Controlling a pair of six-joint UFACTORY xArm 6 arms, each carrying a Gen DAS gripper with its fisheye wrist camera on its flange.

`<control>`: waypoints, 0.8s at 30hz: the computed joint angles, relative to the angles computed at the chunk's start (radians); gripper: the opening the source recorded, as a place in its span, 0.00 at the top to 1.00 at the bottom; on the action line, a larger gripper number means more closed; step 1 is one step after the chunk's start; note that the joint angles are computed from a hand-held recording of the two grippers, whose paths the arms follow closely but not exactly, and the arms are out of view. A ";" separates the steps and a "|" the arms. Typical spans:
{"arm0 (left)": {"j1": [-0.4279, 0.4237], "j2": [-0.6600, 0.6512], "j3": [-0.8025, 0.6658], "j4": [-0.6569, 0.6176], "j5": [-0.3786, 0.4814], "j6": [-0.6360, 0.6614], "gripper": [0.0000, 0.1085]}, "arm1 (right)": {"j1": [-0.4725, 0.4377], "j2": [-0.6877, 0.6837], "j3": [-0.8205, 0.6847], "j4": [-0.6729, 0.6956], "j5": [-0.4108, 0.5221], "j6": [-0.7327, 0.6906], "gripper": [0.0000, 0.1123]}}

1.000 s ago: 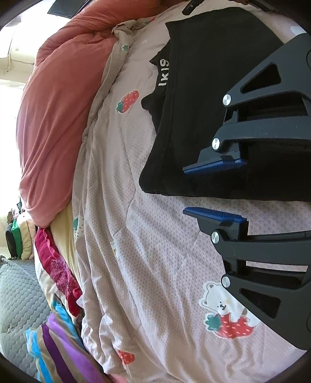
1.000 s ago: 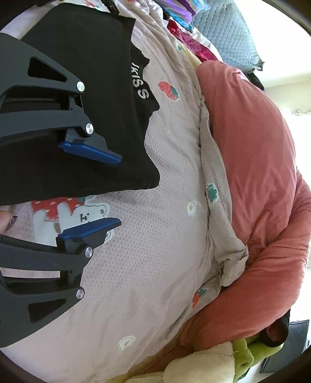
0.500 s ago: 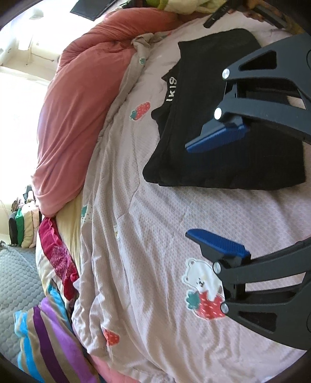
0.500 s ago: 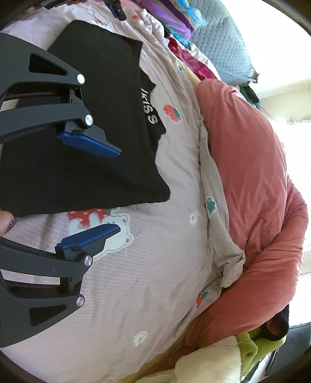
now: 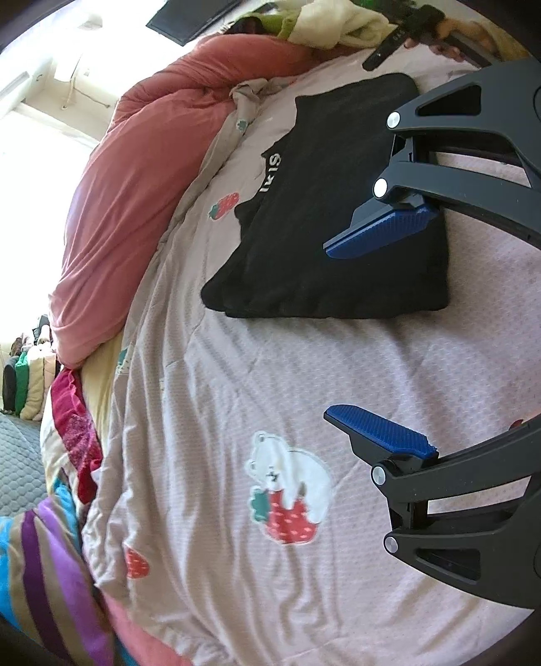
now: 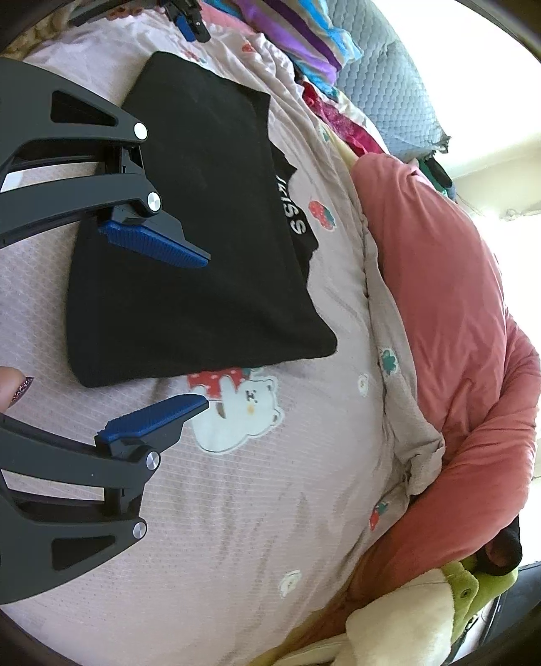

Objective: Fold small clothes

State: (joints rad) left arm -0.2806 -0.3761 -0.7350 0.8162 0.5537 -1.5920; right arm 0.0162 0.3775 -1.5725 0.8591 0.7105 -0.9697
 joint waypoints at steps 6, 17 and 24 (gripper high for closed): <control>0.020 0.038 0.032 -0.067 -0.135 0.019 0.40 | -0.007 -0.024 0.045 -0.016 0.018 -0.016 0.45; 0.071 0.136 0.055 -0.189 -0.374 0.083 0.78 | -0.044 0.075 -0.065 -0.030 0.141 0.094 0.68; 0.001 0.097 0.004 -0.056 -0.214 0.040 0.90 | -0.051 0.040 -0.047 0.014 0.143 0.030 0.93</control>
State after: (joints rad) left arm -0.2799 -0.2787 -0.7315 0.7601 0.3396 -1.5523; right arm -0.0350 0.4176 -1.6190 0.8730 0.8533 -0.9394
